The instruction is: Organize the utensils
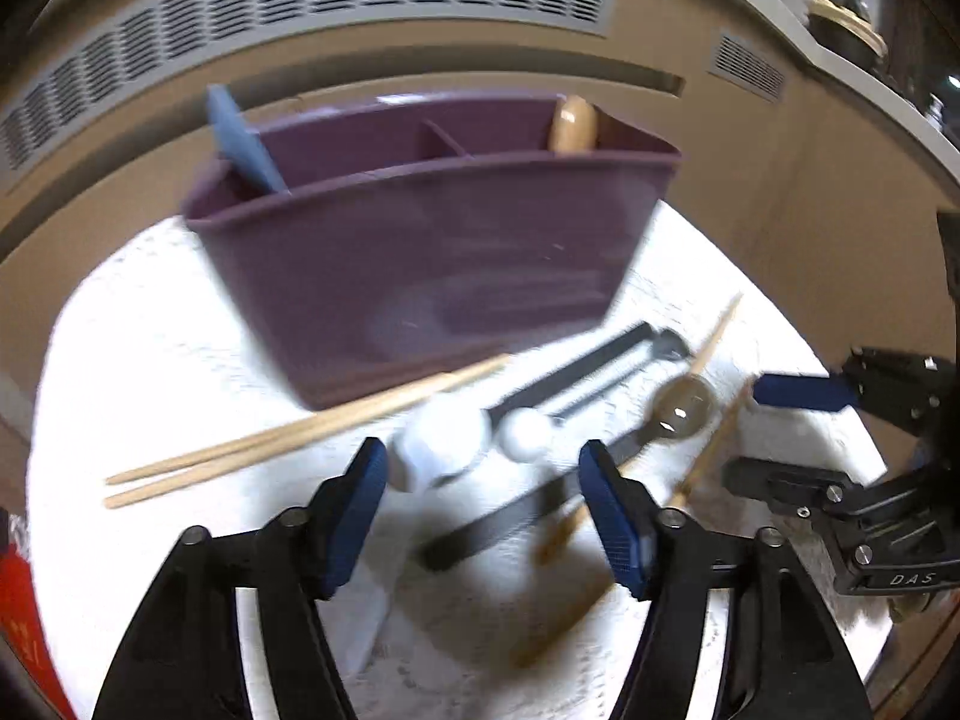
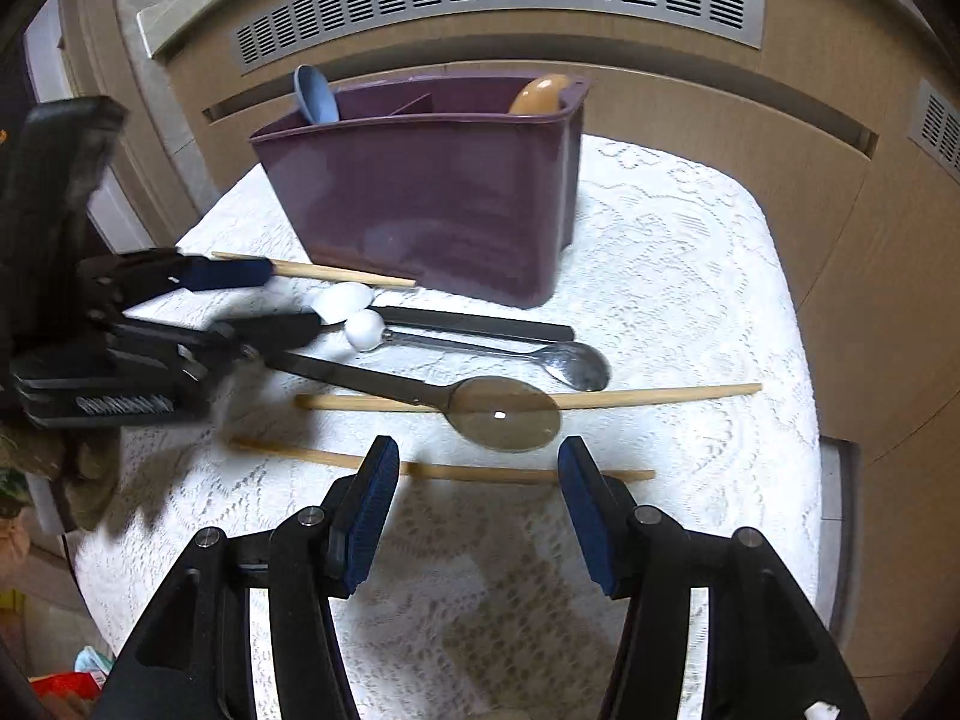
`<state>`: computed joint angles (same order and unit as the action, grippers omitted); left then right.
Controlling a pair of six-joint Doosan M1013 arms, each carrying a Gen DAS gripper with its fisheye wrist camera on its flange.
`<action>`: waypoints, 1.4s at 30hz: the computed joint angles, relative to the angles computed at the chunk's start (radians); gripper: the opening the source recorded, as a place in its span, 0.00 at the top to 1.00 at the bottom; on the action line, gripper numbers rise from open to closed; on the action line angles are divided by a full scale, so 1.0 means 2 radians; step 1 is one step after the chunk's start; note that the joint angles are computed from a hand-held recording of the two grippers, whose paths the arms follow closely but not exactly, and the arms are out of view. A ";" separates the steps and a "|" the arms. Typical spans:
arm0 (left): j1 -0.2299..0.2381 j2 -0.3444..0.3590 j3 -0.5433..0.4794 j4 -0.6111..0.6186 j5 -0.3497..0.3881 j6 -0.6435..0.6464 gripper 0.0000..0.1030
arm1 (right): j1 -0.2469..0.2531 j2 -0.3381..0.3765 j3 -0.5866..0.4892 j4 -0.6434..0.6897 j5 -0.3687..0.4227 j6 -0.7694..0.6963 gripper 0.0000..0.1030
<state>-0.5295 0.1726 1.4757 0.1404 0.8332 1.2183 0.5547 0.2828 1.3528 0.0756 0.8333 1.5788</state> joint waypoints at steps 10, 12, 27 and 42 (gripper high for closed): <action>-0.012 0.041 -0.045 0.009 0.029 0.018 0.53 | -0.009 -0.022 0.038 0.035 -0.022 0.040 0.47; -0.013 0.043 -0.045 0.019 0.032 0.008 0.53 | -0.010 -0.023 0.043 0.036 -0.017 0.051 0.47; -0.035 0.013 -0.013 0.042 0.052 -0.057 0.78 | 0.005 -0.048 0.065 0.010 -0.023 0.083 0.41; -0.058 -0.056 0.068 0.029 -0.001 -0.161 0.78 | 0.006 -0.058 0.079 0.009 -0.017 0.103 0.40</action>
